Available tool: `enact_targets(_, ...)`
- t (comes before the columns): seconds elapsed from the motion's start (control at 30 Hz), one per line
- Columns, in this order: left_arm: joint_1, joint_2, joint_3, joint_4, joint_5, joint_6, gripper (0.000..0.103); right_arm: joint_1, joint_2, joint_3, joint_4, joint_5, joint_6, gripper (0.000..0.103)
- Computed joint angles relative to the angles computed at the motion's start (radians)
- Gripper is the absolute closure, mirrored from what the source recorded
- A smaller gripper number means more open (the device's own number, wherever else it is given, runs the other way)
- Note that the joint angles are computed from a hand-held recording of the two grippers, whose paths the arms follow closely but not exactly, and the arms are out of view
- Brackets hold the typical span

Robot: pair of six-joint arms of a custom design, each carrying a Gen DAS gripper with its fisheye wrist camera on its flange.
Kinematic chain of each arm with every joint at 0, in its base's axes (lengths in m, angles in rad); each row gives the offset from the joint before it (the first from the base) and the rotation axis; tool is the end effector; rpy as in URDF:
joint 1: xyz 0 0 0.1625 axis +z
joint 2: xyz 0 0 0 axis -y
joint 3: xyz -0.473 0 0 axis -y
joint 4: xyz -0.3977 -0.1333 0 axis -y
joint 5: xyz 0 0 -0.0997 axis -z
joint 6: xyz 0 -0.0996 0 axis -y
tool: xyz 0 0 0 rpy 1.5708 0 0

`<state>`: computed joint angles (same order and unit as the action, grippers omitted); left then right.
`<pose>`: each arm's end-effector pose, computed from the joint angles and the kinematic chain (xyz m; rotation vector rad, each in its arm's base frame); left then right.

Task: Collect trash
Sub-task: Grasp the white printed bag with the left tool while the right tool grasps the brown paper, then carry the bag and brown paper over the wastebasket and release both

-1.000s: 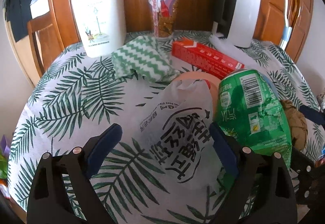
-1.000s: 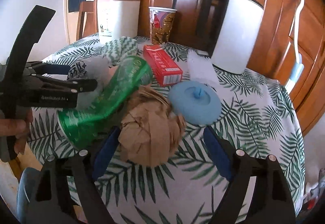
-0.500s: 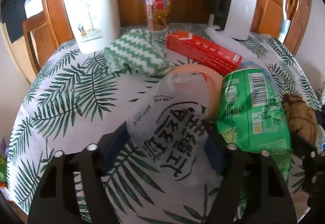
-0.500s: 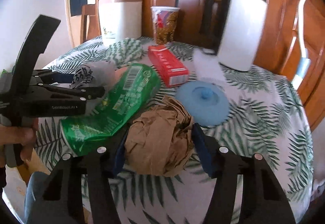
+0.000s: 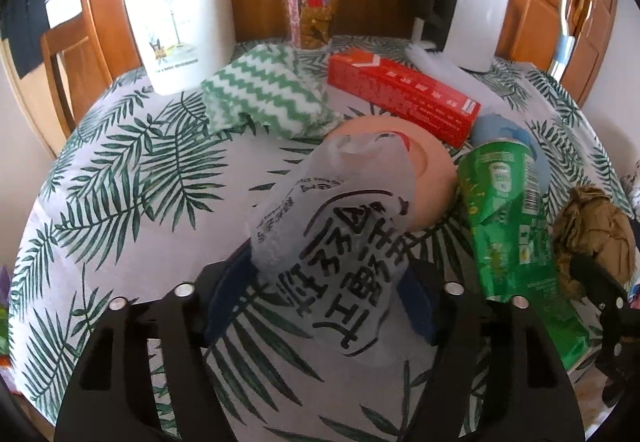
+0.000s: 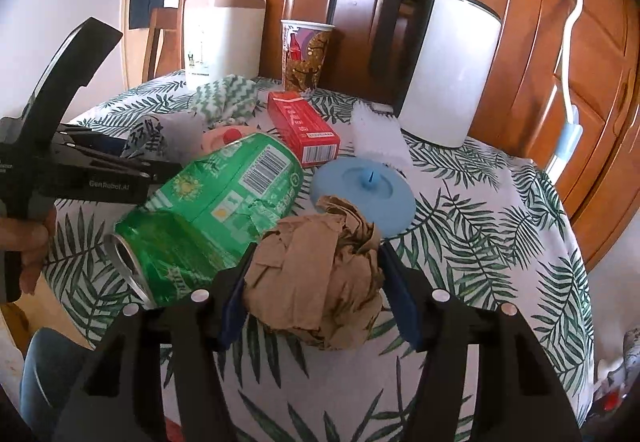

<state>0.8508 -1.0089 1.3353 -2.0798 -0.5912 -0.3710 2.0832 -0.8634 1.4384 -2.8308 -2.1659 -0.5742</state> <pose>-0.3235 -0.6964 0.3988 0.2846 2.2515 -0.8044 0.4453 -0.6336 0.3049 1.0192 -2.1968 0.8351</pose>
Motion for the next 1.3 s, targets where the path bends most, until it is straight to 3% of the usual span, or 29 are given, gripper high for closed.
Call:
enact_targets(0.1, -0.005, -0.009, 0.024, -0.053, -0.002, 0.023, 0.052, -0.005, -0.02, 0.015, -0.012, 0.025, 0.012, 0.048)
enact_targets(0.27, -0.015, -0.028, 0.075, -0.144, -0.009, 0.047, 0.057, -0.005, -0.051, 0.049, -0.032, 0.043, 0.01, 0.048)
enact_targets(0.67, -0.074, -0.131, 0.218, -0.198, 0.011, 0.002, 0.058, 0.001, -0.129, 0.142, -0.048, 0.085, 0.054, 0.048)
enact_targets(1.3, -0.275, -0.333, 0.503, -0.017, -0.051, -0.249, 0.058, 0.082, -0.297, 0.428, -0.068, 0.134, 0.155, 0.048)
